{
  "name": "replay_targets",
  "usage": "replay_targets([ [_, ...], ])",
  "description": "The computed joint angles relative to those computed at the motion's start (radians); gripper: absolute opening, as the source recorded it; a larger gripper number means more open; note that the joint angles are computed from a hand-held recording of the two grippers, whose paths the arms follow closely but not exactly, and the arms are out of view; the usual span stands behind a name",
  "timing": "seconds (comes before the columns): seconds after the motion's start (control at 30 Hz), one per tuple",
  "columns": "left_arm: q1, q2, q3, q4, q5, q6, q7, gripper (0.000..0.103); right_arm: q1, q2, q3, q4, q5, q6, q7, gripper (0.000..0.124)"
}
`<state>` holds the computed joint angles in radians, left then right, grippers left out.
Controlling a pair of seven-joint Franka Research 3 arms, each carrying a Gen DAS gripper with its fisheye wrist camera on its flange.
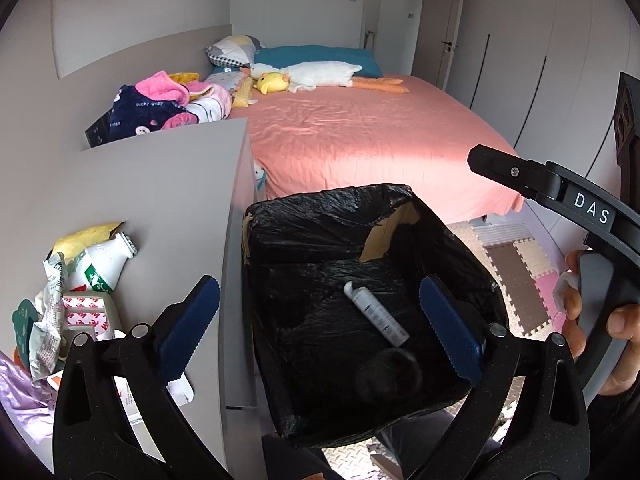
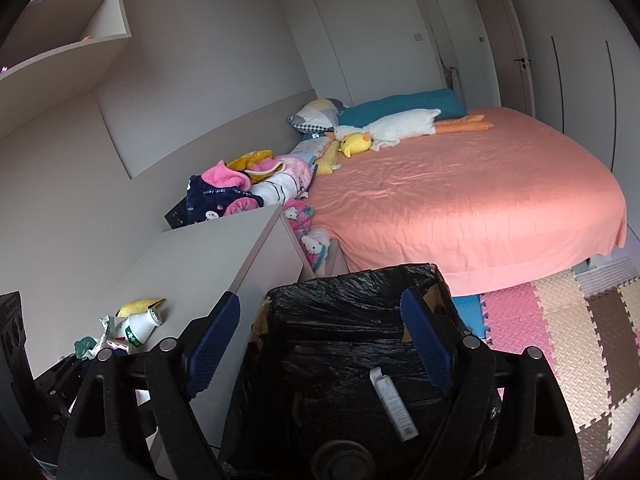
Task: Collect trash
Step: 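Move both tools back to the trash pile on the table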
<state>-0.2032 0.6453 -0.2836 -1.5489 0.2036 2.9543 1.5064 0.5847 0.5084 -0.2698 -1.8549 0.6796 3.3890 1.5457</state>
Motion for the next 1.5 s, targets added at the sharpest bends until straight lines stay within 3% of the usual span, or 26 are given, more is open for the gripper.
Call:
replay_targets([
  [0.37, 0.011, -0.048, 0.038, -0.082, 0.012, 0.034, -0.062, 0.097, -0.010, 0.018, 0.027, 0.030, -0.072, -0.044, 0.022, 0.083],
  [0.63, 0.007, -0.102, 0.095, -0.162, 0.041, 0.058, -0.169, 0.097, -0.062, 0.046, 0.106, 0.079, -0.174, -0.080, 0.051, 0.083],
  [1.13, -0.050, -0.216, 0.265, -0.312, 0.206, 0.060, -0.496, 0.097, -0.307, 0.136, 0.460, 0.221, -0.367, -0.137, -0.067, 0.083],
  [1.37, -0.048, -0.252, 0.314, -0.360, 0.296, 0.031, -0.673, 0.097, -0.443, 0.221, 0.674, 0.317, -0.394, -0.211, -0.238, 0.083],
  [1.5, -0.040, -0.271, 0.335, -0.386, 0.353, 0.020, -0.782, 0.097, -0.478, 0.270, 0.749, 0.378, -0.382, -0.272, -0.350, 0.083],
])
